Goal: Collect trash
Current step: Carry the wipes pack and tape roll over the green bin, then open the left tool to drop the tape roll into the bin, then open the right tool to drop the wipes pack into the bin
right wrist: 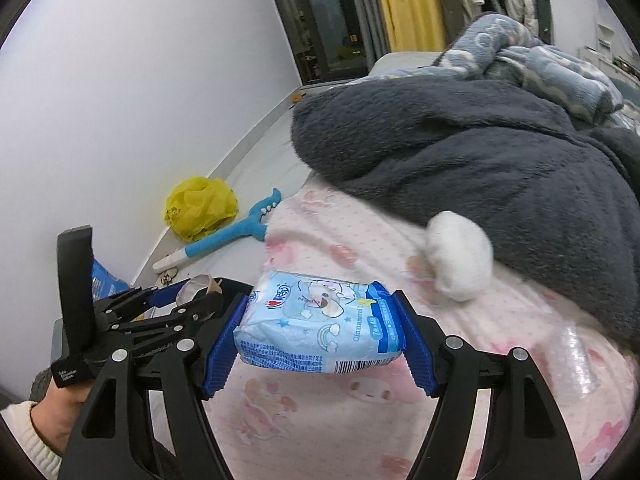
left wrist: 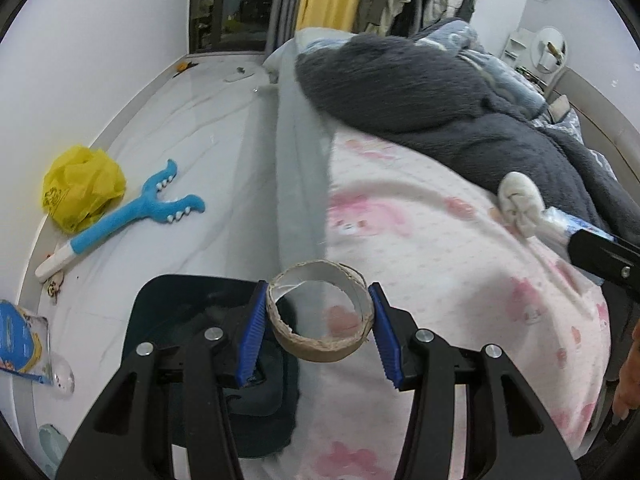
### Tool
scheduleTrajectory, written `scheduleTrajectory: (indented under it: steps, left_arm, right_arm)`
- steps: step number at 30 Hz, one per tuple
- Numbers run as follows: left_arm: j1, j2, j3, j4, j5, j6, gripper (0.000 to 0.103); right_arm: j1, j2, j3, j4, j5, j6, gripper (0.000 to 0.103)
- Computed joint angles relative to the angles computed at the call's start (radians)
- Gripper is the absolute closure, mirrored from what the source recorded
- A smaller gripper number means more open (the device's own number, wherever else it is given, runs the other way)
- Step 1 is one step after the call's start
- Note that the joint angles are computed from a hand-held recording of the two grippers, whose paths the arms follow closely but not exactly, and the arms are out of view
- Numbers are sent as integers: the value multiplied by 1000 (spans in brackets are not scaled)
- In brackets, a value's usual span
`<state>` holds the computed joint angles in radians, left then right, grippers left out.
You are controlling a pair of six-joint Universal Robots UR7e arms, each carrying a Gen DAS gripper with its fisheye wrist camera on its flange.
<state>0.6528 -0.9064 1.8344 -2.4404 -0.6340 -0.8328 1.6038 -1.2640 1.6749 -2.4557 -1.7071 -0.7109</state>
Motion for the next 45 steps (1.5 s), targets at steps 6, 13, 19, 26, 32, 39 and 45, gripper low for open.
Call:
scheduleTrajectory:
  steps: [6, 13, 19, 26, 32, 39, 45]
  left_arm:
    - [23, -46, 38, 61, -13, -59, 51]
    - [59, -95, 86, 109, -36, -106, 51]
    - [96, -142, 128, 152, -69, -141, 51]
    - [145, -171, 162, 162, -141, -144, 50]
    - [188, -182, 182, 184, -210, -152, 50]
    - [223, -216, 213, 211, -267, -175, 39]
    - [214, -279, 269, 141, -248, -166, 30]
  right_arm:
    - [26, 8, 28, -16, 0, 5, 31]
    - [60, 38, 42, -25, -1, 4, 31]
    - [89, 71, 43, -28, 0, 16, 31]
    - [124, 114, 51, -37, -10, 20, 31]
    - [145, 151, 52, -39, -28, 22, 31]
    - [164, 195, 57, -46, -57, 25, 31]
    - [184, 243, 54, -51, -81, 44, 31]
